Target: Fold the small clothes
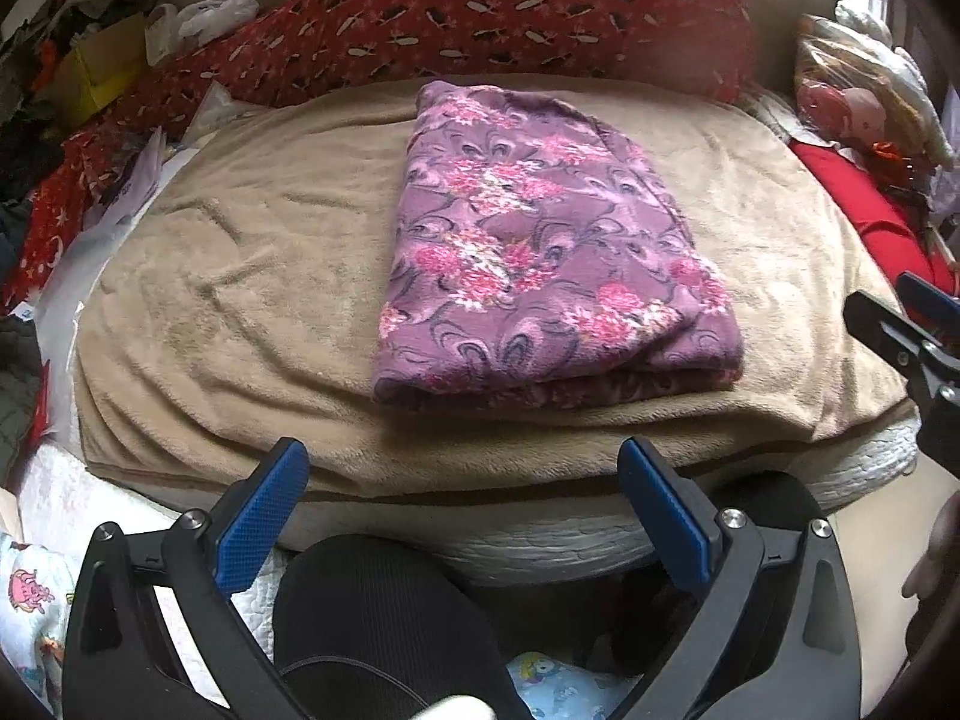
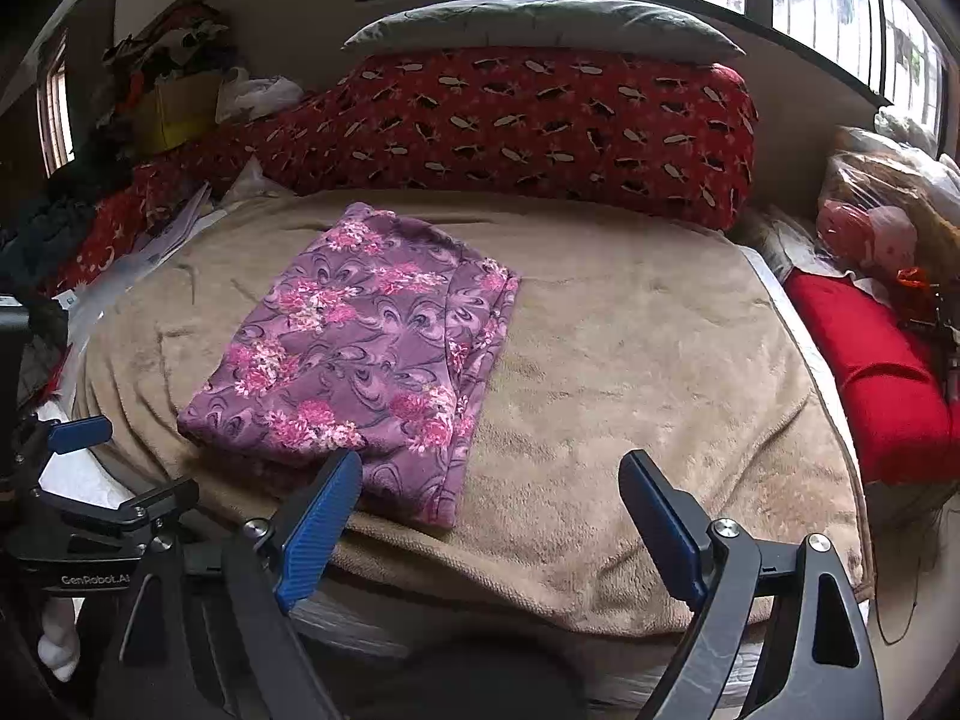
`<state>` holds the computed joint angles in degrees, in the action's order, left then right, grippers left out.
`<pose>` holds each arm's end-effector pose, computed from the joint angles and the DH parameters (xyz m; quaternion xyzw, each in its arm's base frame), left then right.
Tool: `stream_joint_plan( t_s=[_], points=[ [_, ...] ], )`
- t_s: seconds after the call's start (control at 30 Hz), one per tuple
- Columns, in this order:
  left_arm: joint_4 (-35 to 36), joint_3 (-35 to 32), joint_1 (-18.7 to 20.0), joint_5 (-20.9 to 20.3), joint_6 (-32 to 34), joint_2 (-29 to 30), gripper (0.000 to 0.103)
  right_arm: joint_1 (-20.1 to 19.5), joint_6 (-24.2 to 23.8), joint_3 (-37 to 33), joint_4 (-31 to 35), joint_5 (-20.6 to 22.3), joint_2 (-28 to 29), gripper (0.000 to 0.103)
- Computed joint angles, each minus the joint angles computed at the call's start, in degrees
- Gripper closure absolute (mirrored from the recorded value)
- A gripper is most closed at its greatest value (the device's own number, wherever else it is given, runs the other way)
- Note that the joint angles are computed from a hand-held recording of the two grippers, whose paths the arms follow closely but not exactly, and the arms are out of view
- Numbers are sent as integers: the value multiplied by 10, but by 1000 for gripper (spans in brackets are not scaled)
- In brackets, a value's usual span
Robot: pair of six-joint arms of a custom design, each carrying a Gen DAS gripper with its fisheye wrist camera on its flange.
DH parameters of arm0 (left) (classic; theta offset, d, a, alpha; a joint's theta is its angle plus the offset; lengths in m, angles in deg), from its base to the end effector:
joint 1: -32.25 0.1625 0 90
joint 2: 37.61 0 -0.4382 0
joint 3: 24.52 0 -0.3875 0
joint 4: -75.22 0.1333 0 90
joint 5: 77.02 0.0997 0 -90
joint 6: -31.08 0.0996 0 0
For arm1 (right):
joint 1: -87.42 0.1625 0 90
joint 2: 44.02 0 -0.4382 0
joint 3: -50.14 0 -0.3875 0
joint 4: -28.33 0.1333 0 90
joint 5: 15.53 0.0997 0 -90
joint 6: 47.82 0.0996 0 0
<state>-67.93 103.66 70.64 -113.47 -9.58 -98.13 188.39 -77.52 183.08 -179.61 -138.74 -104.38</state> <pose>-0.2160 -0.4434 0.1033 0.1411 0.8762 -0.2441 0.3910 0.1652 -0.4386 0.1860 0.2039 -0.8674 0.3217 0.3203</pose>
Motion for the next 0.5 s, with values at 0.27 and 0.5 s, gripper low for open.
stream_joint_plan(
  t_s=[0.27, 0.5],
  points=[
    [-9, 6, -8, -29, 4, -6, 0, 0, 27, 6, 20, 0, -11, 14],
    [-61, 21, -22, -57, 26, -19, 0, 1, 42, 10, 27, 1, -17, 14]
  ],
)
